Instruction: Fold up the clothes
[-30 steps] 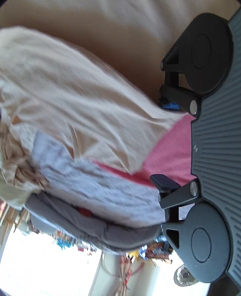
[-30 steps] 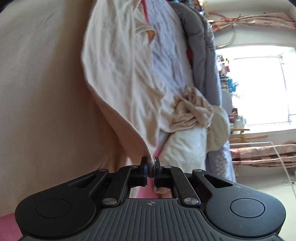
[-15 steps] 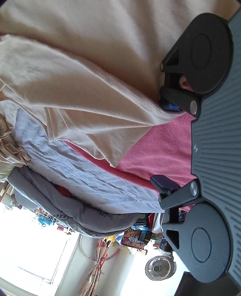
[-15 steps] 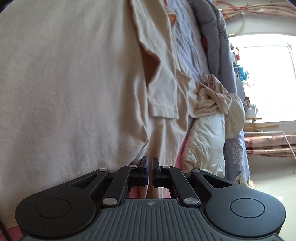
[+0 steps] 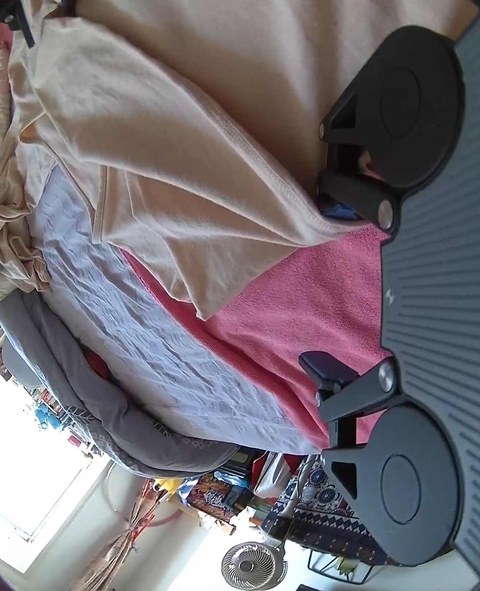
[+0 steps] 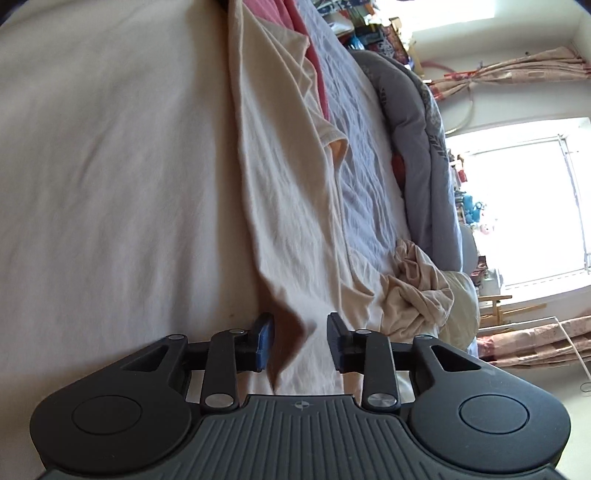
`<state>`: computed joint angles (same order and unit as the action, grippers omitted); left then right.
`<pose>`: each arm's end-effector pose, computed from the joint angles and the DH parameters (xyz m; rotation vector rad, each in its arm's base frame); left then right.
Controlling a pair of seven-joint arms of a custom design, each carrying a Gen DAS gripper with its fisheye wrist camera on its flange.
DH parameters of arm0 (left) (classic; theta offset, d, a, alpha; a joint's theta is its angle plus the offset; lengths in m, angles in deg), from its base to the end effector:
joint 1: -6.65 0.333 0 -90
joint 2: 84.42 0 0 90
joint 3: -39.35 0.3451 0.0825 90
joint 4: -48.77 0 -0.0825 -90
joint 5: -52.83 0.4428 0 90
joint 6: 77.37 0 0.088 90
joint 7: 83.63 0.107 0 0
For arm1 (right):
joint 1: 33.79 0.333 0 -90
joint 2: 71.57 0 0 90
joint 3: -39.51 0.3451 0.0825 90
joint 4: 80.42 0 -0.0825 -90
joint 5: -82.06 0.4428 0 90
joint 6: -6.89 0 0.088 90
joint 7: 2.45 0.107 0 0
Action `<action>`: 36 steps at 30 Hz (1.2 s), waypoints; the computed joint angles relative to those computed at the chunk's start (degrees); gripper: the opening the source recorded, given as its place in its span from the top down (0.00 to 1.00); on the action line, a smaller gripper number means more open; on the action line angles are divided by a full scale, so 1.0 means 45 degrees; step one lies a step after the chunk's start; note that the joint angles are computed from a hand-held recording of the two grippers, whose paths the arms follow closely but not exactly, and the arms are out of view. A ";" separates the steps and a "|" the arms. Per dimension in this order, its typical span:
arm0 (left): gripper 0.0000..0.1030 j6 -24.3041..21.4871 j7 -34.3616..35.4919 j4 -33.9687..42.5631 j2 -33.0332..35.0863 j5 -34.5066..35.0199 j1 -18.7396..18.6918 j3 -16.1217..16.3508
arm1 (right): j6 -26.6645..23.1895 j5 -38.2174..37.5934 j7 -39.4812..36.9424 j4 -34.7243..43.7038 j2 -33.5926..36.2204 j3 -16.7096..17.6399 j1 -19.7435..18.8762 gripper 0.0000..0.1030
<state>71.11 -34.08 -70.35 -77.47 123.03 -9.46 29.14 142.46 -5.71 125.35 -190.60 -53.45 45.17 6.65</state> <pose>0.5709 -0.3000 0.3976 -0.9537 2.0854 -0.2112 0.4913 0.4880 0.3404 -2.6345 0.3961 -1.5681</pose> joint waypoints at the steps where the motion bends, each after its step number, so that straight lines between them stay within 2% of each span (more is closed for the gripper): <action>1: 0.32 0.0079 -0.0028 -0.0045 -0.0038 -0.0008 0.0017 0.0011 | -0.0505 0.0191 -0.0057 0.0182 0.0147 -0.0038 0.0049 0.90; 2: 0.32 0.0143 -0.0074 -0.0103 -0.0085 0.0012 0.0027 0.0013 | -0.0958 0.0409 -0.0115 0.0354 0.0275 -0.0089 0.0083 0.97; 4: 0.32 0.0248 -0.0192 -0.0200 -0.0158 0.0042 0.0054 0.0009 | -0.1447 0.0595 -0.0050 0.0262 0.0165 -0.0209 0.0091 0.96; 7: 0.32 0.0423 -0.0484 -0.0326 -0.0245 0.0185 0.0113 0.0016 | -0.1835 -0.0221 0.0417 -0.0415 -0.0382 -0.0262 0.0073 0.96; 10: 0.32 0.0470 -0.0798 -0.0433 -0.0315 0.0516 0.0129 -0.0014 | -0.1646 -0.0227 0.0397 -0.0933 -0.0843 0.0013 -0.0182 0.96; 12: 0.32 0.0526 -0.0852 -0.0475 -0.0342 0.0625 0.0151 -0.0043 | -0.1468 0.0158 -0.0285 -0.1133 -0.0923 0.0199 -0.0326 0.96; 16: 0.32 0.0920 -0.0565 -0.0502 -0.0359 0.0247 0.0306 -0.0025 | -0.1362 0.0673 -0.0545 -0.1367 -0.1028 0.0366 -0.0498 0.96; 18: 0.32 0.1024 -0.0461 -0.0534 -0.0389 0.0150 0.0338 -0.0022 | -0.0985 0.1576 -0.2008 -0.1566 -0.0914 0.0394 -0.0722 0.94; 20: 0.32 0.1048 -0.0252 -0.0552 -0.0424 0.0003 0.0351 -0.0038 | -0.0767 0.0754 -0.1616 -0.1855 -0.1004 0.0307 -0.0656 0.94; 24: 0.32 0.1337 0.1616 -0.0781 -0.0753 -0.1444 0.0489 -0.0127 | -0.0543 0.1254 -0.1892 -0.1686 -0.0933 0.0309 -0.0772 0.94; 27: 0.28 0.2040 0.4178 -0.1213 -0.1182 -0.4296 0.0791 -0.0177 | -0.0352 0.0838 -0.1297 -0.1864 -0.1005 0.0253 -0.0777 0.94; 29: 0.20 0.2356 0.5609 -0.1291 -0.1228 -0.6122 0.0987 -0.0155 | -0.0405 0.0604 -0.0940 -0.1938 -0.1020 0.0267 -0.0755 0.94; 31: 0.03 0.2316 0.5627 -0.1011 -0.0917 -0.6162 0.1071 -0.0080 | -0.0443 0.0449 -0.0645 -0.2041 -0.1091 0.0305 -0.0740 0.94; 32: 0.00 0.2373 0.5862 -0.0850 -0.0698 -0.6285 0.1100 -0.0044 | -0.0450 0.0373 -0.0499 -0.2091 -0.1125 0.0324 -0.0740 0.94; 35: 0.00 0.2795 0.5848 -0.0635 -0.0323 -0.5667 0.1005 0.0152 | -0.0476 0.0190 -0.0103 -0.2240 -0.1225 0.0392 -0.0742 0.94; 36: 0.00 0.2341 0.5639 -0.0500 -0.0336 -0.5774 0.0882 0.0138 | -0.0471 0.0114 0.0046 -0.2271 -0.1239 0.0403 -0.0755 0.94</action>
